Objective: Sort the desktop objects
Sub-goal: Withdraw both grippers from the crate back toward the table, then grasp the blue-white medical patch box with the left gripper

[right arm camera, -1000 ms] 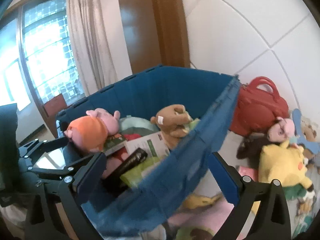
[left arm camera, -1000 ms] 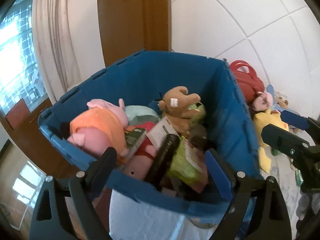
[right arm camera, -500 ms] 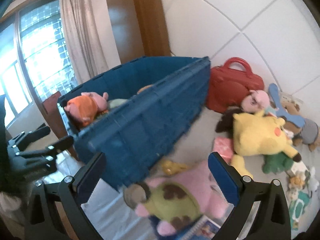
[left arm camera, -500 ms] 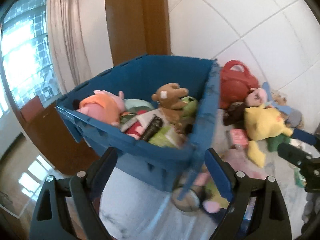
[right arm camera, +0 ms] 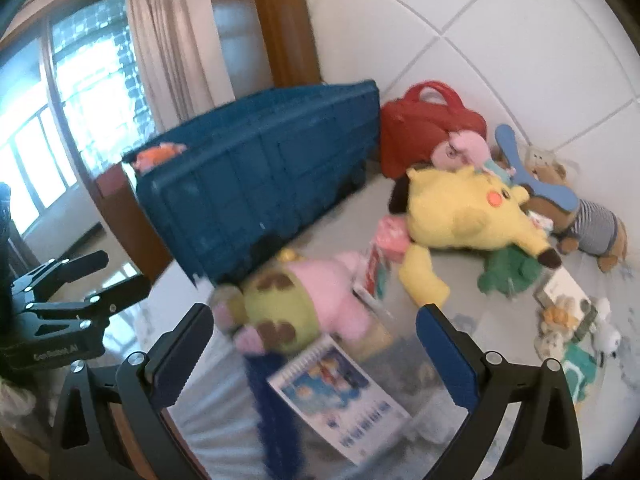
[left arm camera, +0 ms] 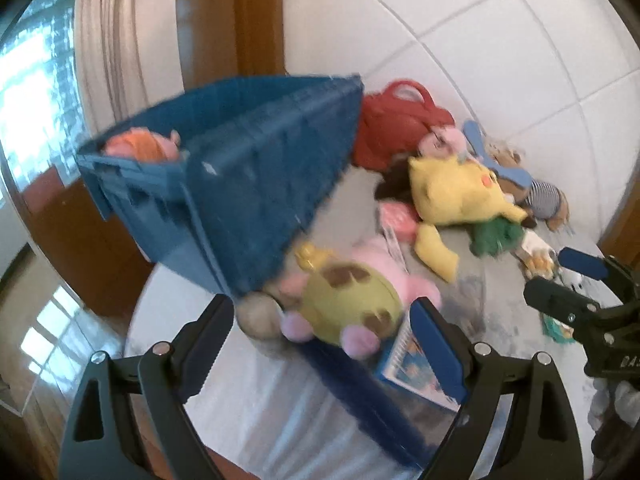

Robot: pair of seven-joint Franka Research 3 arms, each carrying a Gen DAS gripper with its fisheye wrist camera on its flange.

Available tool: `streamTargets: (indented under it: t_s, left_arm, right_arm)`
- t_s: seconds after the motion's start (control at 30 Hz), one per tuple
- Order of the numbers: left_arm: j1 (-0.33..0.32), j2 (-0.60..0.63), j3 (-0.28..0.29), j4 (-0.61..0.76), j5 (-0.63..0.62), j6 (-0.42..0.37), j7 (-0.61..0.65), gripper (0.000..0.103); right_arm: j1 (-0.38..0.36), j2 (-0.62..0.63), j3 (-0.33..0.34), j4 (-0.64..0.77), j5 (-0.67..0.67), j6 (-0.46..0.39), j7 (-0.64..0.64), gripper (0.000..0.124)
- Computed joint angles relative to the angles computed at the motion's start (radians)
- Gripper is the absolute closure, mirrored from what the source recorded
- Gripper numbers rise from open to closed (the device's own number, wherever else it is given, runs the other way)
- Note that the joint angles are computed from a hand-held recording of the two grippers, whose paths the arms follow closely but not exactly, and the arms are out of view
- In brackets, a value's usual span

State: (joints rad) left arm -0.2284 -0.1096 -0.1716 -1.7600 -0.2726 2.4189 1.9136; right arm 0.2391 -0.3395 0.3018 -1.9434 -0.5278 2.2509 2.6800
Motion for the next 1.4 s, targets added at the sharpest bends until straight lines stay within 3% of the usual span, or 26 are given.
streamTargets:
  t_s: [0.3,0.63,0.83,1.03,1.13,1.27,1.4]
  left_arm:
    - [-0.017,-0.012,-0.019,-0.095,0.07,-0.06,-0.071,0.011]
    - [-0.009,0.053,-0.027,-0.088,0.099,-0.094,-0.099,0.011]
    - [-0.003,0.034,-0.039,-0.146,0.175,-0.074,-0.257,0.011]
    - [-0.001,-0.031,-0.052,-0.264,0.293,-0.026,-0.54,0.011]
    - [-0.008,-0.048,-0.059,-0.307,0.326,-0.038,-0.653,0.011]
    - [-0.043,-0.059,-0.059,-0.353,0.279,-0.006,-0.699,0.011]
    - [-0.085,-0.035,-0.062,-0.371,0.187,0.084,-0.707,0.011]
  right_arm:
    - [-0.011,-0.14,-0.024,-0.227,0.155,0.018,-0.009,0.021]
    - [0.015,-0.065,-0.044,-0.268,0.285,0.035,-0.149,0.021]
    - [0.051,-0.002,-0.085,-0.278,0.325,0.083,-0.337,0.021]
    - [0.083,0.064,-0.141,-0.29,0.39,0.179,-0.675,0.021]
    - [0.081,0.084,-0.145,-0.306,0.4,0.217,-0.779,0.021]
    - [0.083,0.062,-0.172,-0.357,0.48,0.273,-0.897,0.021]
    - [0.075,-0.012,-0.217,-0.426,0.63,0.308,-0.981,0.021]
